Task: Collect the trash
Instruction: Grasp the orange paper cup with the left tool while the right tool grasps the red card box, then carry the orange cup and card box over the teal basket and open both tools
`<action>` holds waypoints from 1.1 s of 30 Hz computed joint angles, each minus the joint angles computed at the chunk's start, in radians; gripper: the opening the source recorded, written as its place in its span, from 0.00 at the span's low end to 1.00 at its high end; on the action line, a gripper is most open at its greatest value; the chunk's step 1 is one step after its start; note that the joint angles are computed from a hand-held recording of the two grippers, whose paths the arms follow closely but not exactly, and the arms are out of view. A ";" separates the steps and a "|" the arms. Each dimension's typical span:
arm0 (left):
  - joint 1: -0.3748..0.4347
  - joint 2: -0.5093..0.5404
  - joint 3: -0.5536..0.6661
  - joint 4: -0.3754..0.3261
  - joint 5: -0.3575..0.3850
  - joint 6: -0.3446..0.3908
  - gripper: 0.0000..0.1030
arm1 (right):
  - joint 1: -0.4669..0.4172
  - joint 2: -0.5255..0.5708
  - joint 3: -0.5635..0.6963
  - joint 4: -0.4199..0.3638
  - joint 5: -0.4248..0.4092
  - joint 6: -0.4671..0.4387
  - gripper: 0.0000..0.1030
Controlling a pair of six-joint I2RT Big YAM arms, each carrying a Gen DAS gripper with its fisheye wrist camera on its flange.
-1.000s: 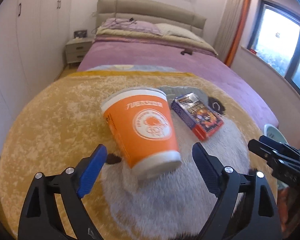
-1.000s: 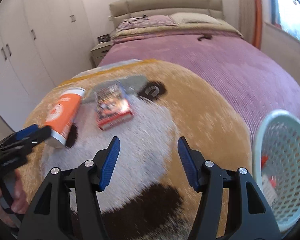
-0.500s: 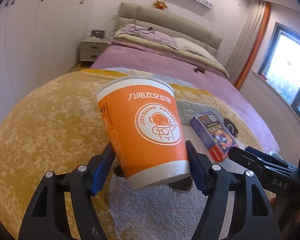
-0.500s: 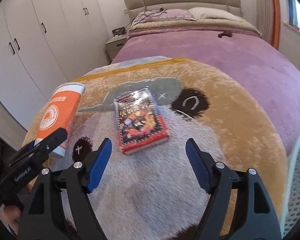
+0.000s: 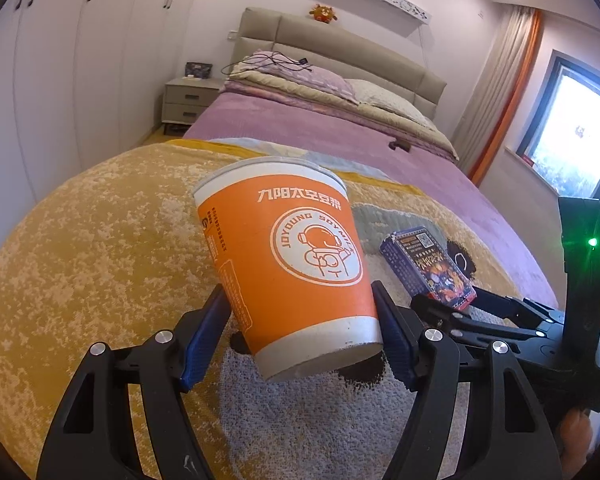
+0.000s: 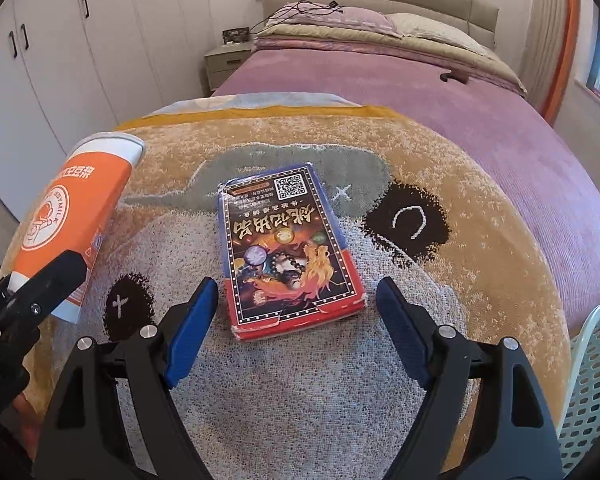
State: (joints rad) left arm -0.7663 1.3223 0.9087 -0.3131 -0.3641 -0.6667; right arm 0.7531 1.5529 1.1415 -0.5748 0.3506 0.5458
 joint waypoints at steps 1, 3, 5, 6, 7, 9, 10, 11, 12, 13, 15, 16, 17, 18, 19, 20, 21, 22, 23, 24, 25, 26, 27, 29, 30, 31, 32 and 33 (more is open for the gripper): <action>0.000 0.002 0.001 0.001 0.000 0.002 0.66 | 0.000 -0.005 -0.005 0.002 0.003 0.004 0.64; 0.002 0.001 0.002 0.001 0.001 0.002 0.66 | 0.002 -0.013 -0.014 0.013 0.007 0.008 0.60; 0.004 0.003 0.001 0.005 0.005 0.001 0.66 | 0.005 -0.024 -0.025 0.021 0.011 0.011 0.59; 0.005 0.004 0.001 0.006 0.007 0.002 0.66 | 0.005 -0.030 -0.030 0.027 0.015 0.015 0.59; 0.003 0.004 0.000 0.007 0.003 0.000 0.66 | 0.004 -0.035 -0.035 0.033 0.018 0.018 0.59; 0.006 0.005 -0.002 0.010 0.007 0.003 0.66 | 0.000 -0.055 -0.058 0.056 0.027 0.039 0.59; 0.006 0.006 -0.002 0.011 0.007 0.003 0.66 | -0.002 -0.065 -0.069 0.069 0.029 0.045 0.59; 0.007 0.006 -0.002 0.013 0.007 0.004 0.66 | -0.004 -0.081 -0.087 0.090 0.035 0.056 0.59; 0.005 0.006 -0.003 0.012 0.006 0.003 0.66 | -0.003 -0.093 -0.100 0.105 0.044 0.062 0.59; 0.004 0.005 -0.004 0.013 0.005 0.002 0.66 | 0.001 -0.108 -0.116 0.126 0.061 0.068 0.59; 0.004 0.004 -0.006 0.019 0.001 0.007 0.66 | 0.011 -0.140 -0.150 0.172 0.103 0.075 0.59; 0.001 0.002 -0.008 0.024 -0.002 0.010 0.66 | 0.015 -0.150 -0.160 0.186 0.121 0.077 0.59; -0.002 0.000 -0.010 0.029 -0.007 0.015 0.66 | 0.018 -0.161 -0.170 0.196 0.136 0.081 0.59; -0.007 0.000 -0.010 0.033 -0.011 0.026 0.66 | 0.022 -0.176 -0.182 0.201 0.154 0.091 0.59; -0.014 0.000 -0.007 0.030 -0.016 0.037 0.66 | 0.025 -0.191 -0.194 0.199 0.168 0.104 0.59; -0.024 0.001 -0.001 0.023 -0.025 0.051 0.66 | 0.030 -0.213 -0.210 0.192 0.188 0.120 0.59; -0.033 -0.001 0.003 0.018 -0.032 0.056 0.66 | 0.035 -0.238 -0.228 0.184 0.210 0.134 0.59; -0.045 -0.007 0.005 0.016 -0.032 0.062 0.66 | 0.040 -0.259 -0.244 0.178 0.228 0.143 0.59; -0.054 -0.013 0.008 0.015 -0.030 0.067 0.66 | 0.045 -0.286 -0.261 0.169 0.247 0.154 0.59; -0.069 -0.021 0.012 0.013 -0.032 0.073 0.66 | 0.049 -0.335 -0.290 0.149 0.272 0.174 0.59; -0.089 -0.026 0.021 0.007 -0.040 0.079 0.66 | 0.049 -0.364 -0.306 0.135 0.285 0.187 0.59; -0.104 -0.029 0.029 0.004 -0.046 0.085 0.66 | 0.050 -0.414 -0.330 0.108 0.308 0.211 0.59; -0.126 -0.030 0.042 0.000 -0.054 0.098 0.66 | 0.048 -0.459 -0.351 0.082 0.325 0.232 0.59; -0.169 -0.024 0.071 -0.003 -0.072 0.124 0.66 | 0.039 -0.533 -0.384 0.039 0.349 0.259 0.59; -0.197 -0.014 0.096 -0.004 -0.075 0.141 0.66 | 0.036 -0.588 -0.403 -0.012 0.375 0.287 0.59; -0.214 -0.005 0.110 -0.002 -0.071 0.147 0.66 | 0.035 -0.618 -0.414 -0.045 0.392 0.307 0.59; -0.233 0.011 0.133 -0.004 -0.064 0.153 0.66 | 0.031 -0.661 -0.428 -0.095 0.412 0.335 0.59; -0.244 0.025 0.151 -0.006 -0.057 0.158 0.66 | 0.025 -0.696 -0.439 -0.137 0.424 0.357 0.59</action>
